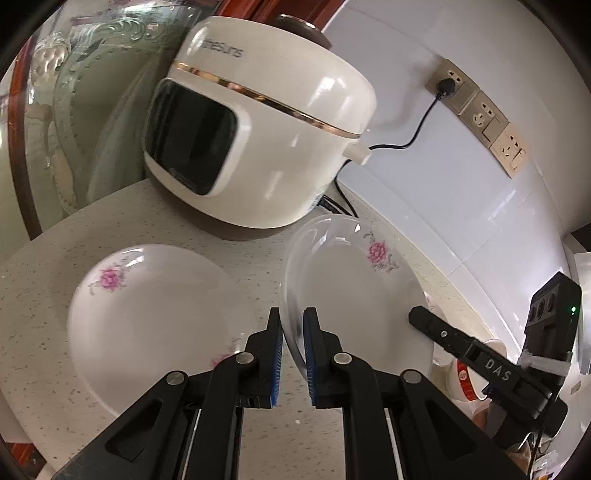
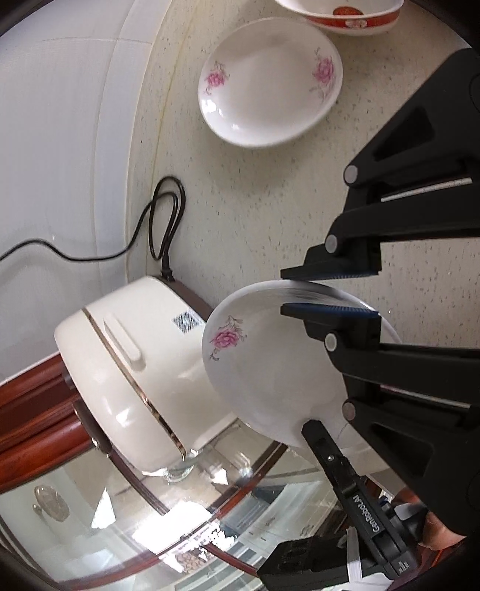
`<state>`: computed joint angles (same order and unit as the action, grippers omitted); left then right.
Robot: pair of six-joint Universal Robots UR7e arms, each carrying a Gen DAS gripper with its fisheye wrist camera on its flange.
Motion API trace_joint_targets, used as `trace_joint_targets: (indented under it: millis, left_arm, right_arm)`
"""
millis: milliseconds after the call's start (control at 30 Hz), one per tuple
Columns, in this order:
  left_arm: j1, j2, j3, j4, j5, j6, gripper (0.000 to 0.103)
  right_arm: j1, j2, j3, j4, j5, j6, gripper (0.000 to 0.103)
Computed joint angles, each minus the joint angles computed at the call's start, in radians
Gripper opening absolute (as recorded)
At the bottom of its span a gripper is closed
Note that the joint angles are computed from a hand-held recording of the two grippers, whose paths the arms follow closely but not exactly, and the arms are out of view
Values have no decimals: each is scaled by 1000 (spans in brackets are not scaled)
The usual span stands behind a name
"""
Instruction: Organize plates and bowls
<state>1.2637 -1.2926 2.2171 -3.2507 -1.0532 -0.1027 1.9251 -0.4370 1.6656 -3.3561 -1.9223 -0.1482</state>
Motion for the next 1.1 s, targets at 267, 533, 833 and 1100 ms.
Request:
trace_joint_targets:
  millis: [267, 533, 833, 1100]
  left_arm:
    - [19, -35, 8, 2, 23, -6, 11]
    - [39, -86, 30, -8, 40, -6, 11]
    - [73, -123, 49, -17, 72, -7, 11]
    - [99, -134, 56, -21, 90, 3, 11]
  right_arm:
    - [21, 43, -51, 53, -10, -22, 15]
    - [44, 90, -102, 101, -3, -23, 15]
    - [55, 158, -178, 169, 12, -45, 15]
    - [63, 188, -212, 207, 11, -78, 16]
